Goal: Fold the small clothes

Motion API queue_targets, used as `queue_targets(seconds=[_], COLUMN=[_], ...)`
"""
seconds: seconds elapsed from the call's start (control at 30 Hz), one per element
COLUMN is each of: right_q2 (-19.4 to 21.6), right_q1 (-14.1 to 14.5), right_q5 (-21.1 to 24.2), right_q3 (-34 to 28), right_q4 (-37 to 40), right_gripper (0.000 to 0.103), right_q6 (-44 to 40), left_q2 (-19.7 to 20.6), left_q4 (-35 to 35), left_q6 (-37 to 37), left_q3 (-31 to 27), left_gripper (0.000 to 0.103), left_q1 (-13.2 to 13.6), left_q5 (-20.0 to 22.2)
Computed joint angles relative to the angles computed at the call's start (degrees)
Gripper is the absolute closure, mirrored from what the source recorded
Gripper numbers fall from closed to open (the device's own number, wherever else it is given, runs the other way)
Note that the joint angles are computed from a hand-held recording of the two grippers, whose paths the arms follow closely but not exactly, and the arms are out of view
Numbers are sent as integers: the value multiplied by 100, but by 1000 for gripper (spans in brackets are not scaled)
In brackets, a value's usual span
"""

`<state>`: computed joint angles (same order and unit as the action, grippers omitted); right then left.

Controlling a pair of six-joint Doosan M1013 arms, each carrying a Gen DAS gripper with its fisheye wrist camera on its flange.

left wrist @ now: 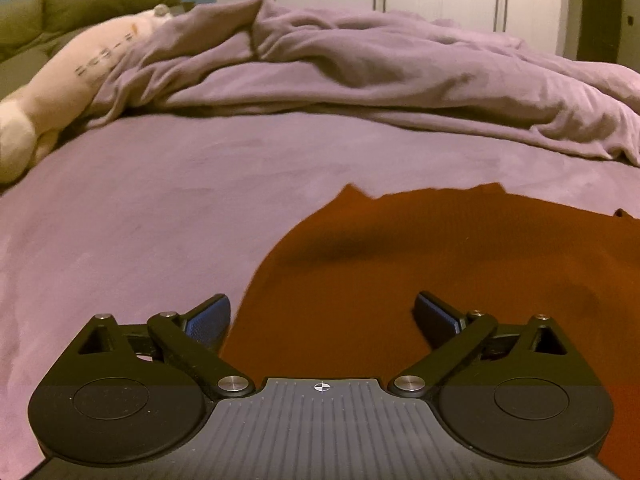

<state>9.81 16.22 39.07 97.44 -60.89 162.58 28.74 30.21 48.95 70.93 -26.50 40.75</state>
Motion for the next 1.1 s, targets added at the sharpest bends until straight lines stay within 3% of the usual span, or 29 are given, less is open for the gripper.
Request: queue_targets(seconds=[0.1,0.17,0.23,0.27,0.4,0.57,0.6,0.77,0.83,0.9,0.97,1.03,1.1], right_q2=[-145,-142,-107,-91,-14,55,45,-17,1,20,37,78,124], right_q1=[114,193,206,202,216,399,435,627,698,758,786,788,798], right_q5=[-212,-194,-203,-216,24,665,669,298,159,1,-162,-281,-321], right_q3=[131,136,98,91,32,-182,-196,-207,-242,-271,-295,-347,-394], right_q4=[6,125,443,537,645,575,557,628,781,981,1166,1379,1486], right_gripper=[41,60,72,74,73,73,73,73,73,73,73,73,73], right_q6=[-143,-429,-792,-878,-1086,-905,-897,-1091,-1267,-1431,-1604,-1851,-1983], left_q2=[-108,-191,-306,-375,-618,-825,-836,-720,-643,-598,-538,-432,-353], left_q4=[-108,-271,-516,-657,-1256,-2127,-2461,-5417,-5793,-5958,-6220,-6530,-6591], left_q6=[30,114,260,358,1002,1868,2076,3473,3516,3579,3743,3869,3861], left_q3=[99,161,262,333,617,819,825,777,744,719,646,520,432], left_gripper=[2,2,2,2,2,2,2,3,4,7,25,36,38], left_q1=[39,68,111,140,289,517,581,1029,1073,1085,1120,1159,1166], left_q5=[55,87,79,64,11,12,0,237,253,149,210,386,435])
